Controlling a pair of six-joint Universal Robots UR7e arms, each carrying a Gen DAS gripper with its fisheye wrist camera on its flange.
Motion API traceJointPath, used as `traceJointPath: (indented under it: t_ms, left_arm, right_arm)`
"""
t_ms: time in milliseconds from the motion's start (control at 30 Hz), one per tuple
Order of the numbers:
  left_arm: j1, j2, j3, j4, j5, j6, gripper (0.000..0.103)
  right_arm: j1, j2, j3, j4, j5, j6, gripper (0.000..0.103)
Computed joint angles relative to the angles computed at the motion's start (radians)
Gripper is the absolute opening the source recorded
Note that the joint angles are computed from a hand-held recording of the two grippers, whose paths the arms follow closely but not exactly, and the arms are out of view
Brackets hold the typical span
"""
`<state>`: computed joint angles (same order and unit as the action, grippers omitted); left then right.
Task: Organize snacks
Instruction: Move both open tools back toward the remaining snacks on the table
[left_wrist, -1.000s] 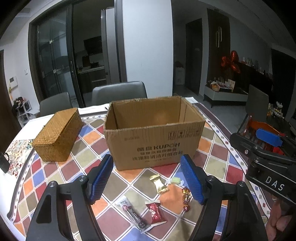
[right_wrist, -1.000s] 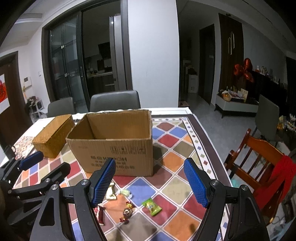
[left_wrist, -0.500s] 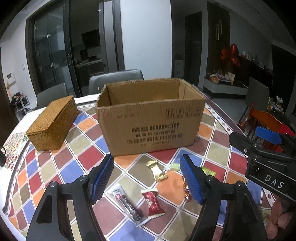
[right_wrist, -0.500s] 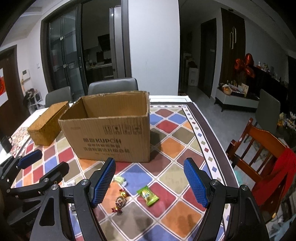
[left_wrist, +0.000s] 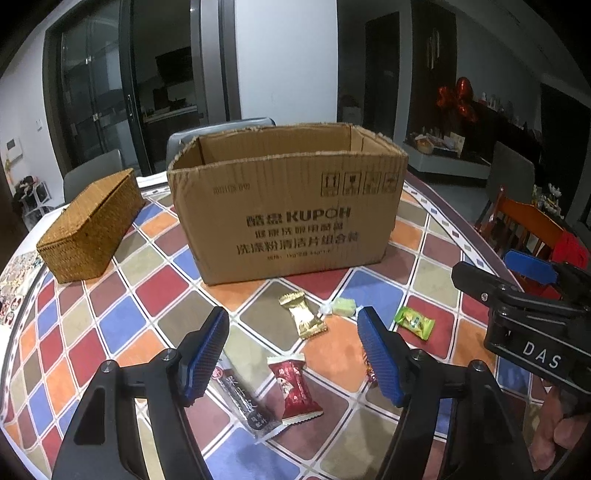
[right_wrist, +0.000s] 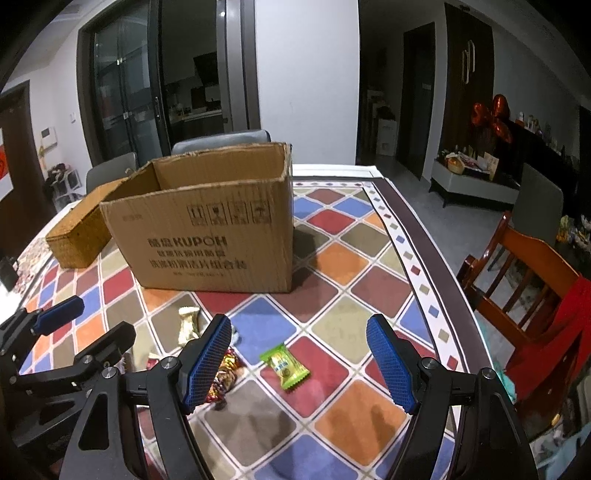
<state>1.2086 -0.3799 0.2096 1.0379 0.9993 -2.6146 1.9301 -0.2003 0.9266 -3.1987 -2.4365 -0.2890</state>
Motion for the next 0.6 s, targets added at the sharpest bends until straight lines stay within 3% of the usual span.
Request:
traceJointPath:
  t_ms: [600]
  left_arm:
    - [0.026,0.051,-0.045,0.037,-0.016,-0.007,0.066]
  right_arm:
    - [-0.028,0.013,0.008,0.054,0.009,0.046,0.077]
